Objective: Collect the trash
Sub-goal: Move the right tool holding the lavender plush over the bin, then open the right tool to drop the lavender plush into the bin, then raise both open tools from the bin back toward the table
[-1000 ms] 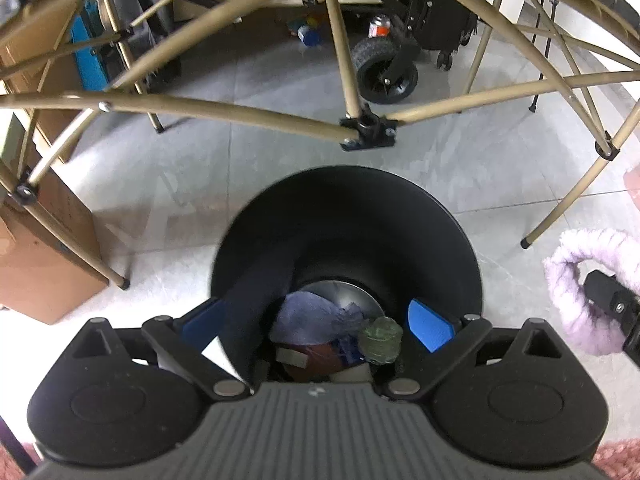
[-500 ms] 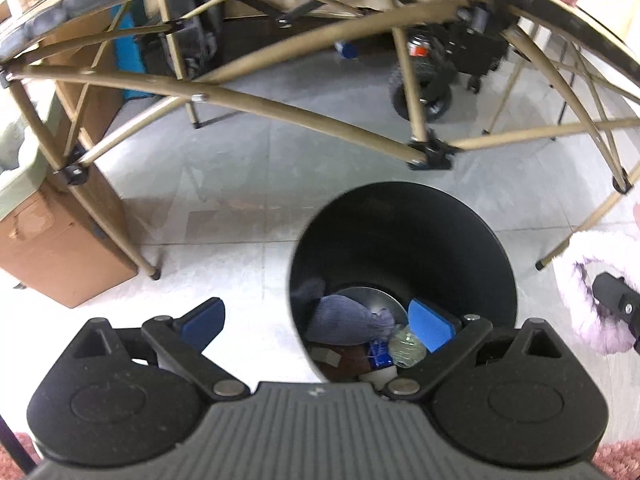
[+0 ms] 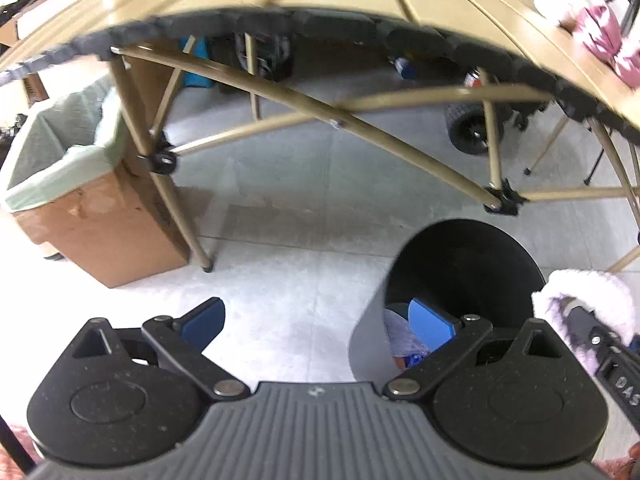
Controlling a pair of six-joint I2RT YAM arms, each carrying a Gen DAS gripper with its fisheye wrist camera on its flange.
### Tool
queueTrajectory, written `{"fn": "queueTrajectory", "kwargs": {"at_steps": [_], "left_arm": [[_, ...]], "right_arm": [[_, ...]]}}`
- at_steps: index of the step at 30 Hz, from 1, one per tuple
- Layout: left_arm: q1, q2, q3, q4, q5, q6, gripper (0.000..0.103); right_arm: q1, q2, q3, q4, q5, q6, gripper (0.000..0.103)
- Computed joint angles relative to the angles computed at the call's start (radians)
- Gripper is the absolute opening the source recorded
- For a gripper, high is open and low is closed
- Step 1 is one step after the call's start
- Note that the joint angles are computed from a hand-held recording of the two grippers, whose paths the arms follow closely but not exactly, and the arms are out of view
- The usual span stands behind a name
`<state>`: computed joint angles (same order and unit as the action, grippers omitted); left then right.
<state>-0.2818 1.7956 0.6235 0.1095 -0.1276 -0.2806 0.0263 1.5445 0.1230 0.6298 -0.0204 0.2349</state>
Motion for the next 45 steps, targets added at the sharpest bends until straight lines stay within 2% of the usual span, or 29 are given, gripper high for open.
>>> {"fn": "queueTrajectory", "kwargs": {"at_steps": [14, 20, 26, 30, 32, 34, 36, 37, 45], "left_arm": [[0.077, -0.012, 0.008, -0.063, 0.039, 0.017, 0.1], [0.078, 0.026, 0.031, -0.081, 0.02, 0.006, 0.1], [0.074, 0.041, 0.037, -0.079, 0.025, 0.006, 0.1], [0.075, 0.049, 0.042, -0.084, 0.023, 0.005, 0.1], [0.074, 0.051, 0.043, -0.085, 0.025, 0.004, 0.1], [0.074, 0.053, 0.045, -0.086, 0.03, 0.004, 0.1], [0.072, 0.053, 0.045, -0.086, 0.033, 0.006, 0.1], [0.073, 0.053, 0.045, -0.087, 0.036, 0.008, 0.1], [0.059, 0.056, 0.049, -0.089, 0.04, 0.006, 0.1]], "right_arm": [[0.198, 0.291, 0.189, -0.024, 0.101, 0.115, 0.027], [0.202, 0.329, 0.21, -0.044, 0.1, 0.126, 0.028], [0.196, 0.34, 0.224, -0.068, 0.087, 0.135, 0.034], [0.192, 0.338, 0.23, -0.078, 0.093, 0.14, 0.045], [0.191, 0.342, 0.231, -0.076, 0.111, 0.154, 0.058], [0.176, 0.344, 0.225, -0.062, 0.102, 0.164, 0.084], [0.16, 0.347, 0.227, -0.066, 0.083, 0.163, 0.099], [0.152, 0.35, 0.231, -0.074, 0.07, 0.159, 0.103], [0.149, 0.351, 0.232, -0.082, 0.05, 0.146, 0.103]]}}
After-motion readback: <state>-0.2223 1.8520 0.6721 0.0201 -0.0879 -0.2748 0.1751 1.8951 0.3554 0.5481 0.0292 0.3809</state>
